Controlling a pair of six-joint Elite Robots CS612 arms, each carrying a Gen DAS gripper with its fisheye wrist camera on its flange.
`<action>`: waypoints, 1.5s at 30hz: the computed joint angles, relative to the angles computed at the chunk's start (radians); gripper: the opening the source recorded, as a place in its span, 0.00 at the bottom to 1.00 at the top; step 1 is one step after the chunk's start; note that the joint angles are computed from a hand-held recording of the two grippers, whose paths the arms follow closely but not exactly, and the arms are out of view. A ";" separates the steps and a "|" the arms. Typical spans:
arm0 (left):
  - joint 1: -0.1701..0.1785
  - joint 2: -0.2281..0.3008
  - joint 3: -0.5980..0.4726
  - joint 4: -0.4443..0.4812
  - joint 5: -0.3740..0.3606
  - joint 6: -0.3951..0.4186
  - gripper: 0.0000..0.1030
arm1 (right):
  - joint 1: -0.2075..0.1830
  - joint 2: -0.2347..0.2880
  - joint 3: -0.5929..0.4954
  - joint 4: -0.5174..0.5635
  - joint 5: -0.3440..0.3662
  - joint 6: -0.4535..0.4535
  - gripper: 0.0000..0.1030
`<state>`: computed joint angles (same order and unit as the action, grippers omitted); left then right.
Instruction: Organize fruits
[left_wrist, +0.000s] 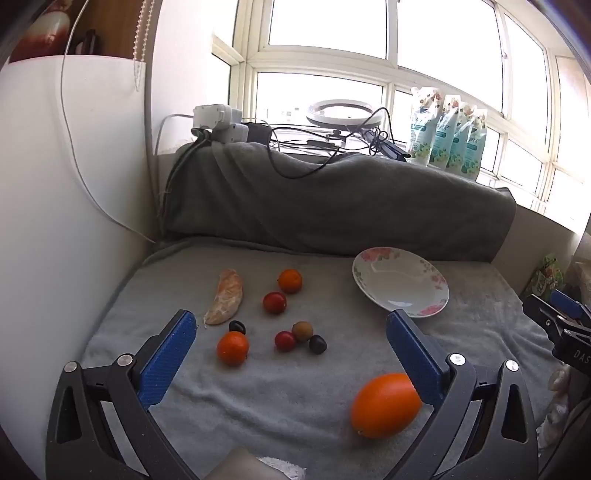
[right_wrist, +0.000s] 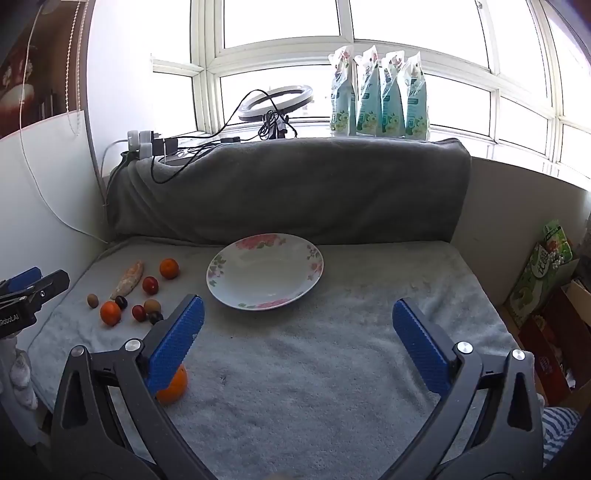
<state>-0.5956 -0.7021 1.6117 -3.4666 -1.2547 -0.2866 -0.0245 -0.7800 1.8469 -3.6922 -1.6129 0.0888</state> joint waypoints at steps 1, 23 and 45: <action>0.000 0.000 -0.001 0.002 0.000 0.000 0.99 | 0.002 -0.002 0.001 0.002 -0.002 0.000 1.00; -0.001 0.001 -0.001 0.003 -0.002 -0.002 0.99 | 0.005 -0.001 -0.002 0.011 0.003 0.013 1.00; 0.000 0.003 -0.001 0.007 -0.005 -0.004 0.99 | 0.006 -0.001 -0.002 0.016 0.012 0.019 1.00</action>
<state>-0.5952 -0.6992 1.6103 -3.4598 -1.2598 -0.2903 -0.0188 -0.7807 1.8447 -3.6759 -1.6012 0.1082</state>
